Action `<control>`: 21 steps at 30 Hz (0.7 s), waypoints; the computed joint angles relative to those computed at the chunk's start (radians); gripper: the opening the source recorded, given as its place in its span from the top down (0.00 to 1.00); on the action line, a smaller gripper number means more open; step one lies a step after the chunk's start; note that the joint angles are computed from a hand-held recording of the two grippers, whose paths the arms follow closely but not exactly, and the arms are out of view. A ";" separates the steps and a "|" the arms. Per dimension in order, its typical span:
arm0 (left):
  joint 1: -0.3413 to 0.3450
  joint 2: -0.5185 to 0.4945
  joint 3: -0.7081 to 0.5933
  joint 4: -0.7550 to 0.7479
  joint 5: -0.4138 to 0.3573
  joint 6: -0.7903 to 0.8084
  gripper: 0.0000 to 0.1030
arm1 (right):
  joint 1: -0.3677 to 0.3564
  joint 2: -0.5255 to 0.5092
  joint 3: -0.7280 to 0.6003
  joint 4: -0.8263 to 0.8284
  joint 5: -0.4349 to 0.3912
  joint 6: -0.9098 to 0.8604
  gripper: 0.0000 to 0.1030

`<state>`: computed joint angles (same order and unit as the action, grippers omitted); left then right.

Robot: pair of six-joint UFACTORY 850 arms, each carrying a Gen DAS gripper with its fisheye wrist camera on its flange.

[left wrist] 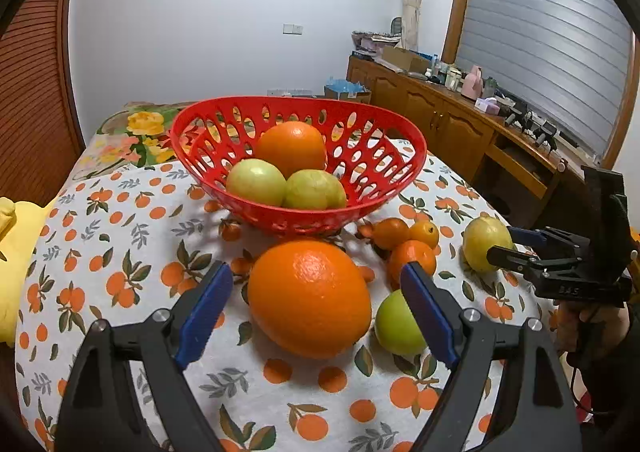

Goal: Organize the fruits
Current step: 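Move the right gripper to the yellow pomelo and close around it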

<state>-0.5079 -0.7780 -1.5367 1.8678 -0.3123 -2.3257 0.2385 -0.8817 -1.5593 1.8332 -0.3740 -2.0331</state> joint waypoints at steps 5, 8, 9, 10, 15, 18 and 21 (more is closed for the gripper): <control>-0.003 -0.014 -0.015 -0.058 0.011 0.053 0.16 | 0.002 -0.015 -0.008 0.005 0.001 0.002 0.26; -0.002 -0.025 -0.027 -0.105 0.014 0.099 0.16 | -0.002 -0.024 -0.016 -0.020 -0.010 0.043 0.27; -0.002 -0.029 -0.031 -0.114 0.017 0.107 0.16 | -0.002 -0.029 -0.022 -0.035 -0.011 0.061 0.27; -0.002 -0.032 -0.034 -0.120 0.019 0.114 0.16 | -0.003 -0.031 -0.025 -0.041 -0.010 0.071 0.27; 0.000 -0.053 -0.056 -0.186 0.026 0.175 0.16 | -0.007 -0.039 -0.035 -0.074 -0.013 0.121 0.37; 0.003 -0.065 -0.071 -0.232 0.028 0.217 0.16 | -0.010 -0.042 -0.037 -0.075 -0.016 0.136 0.40; 0.006 -0.077 -0.086 -0.279 0.026 0.260 0.16 | -0.003 -0.036 -0.027 -0.038 0.001 0.079 0.41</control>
<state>-0.5022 -0.8547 -1.6229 1.5892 -0.2862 -2.0661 0.2353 -0.9181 -1.5862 1.7956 -0.3728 -1.9544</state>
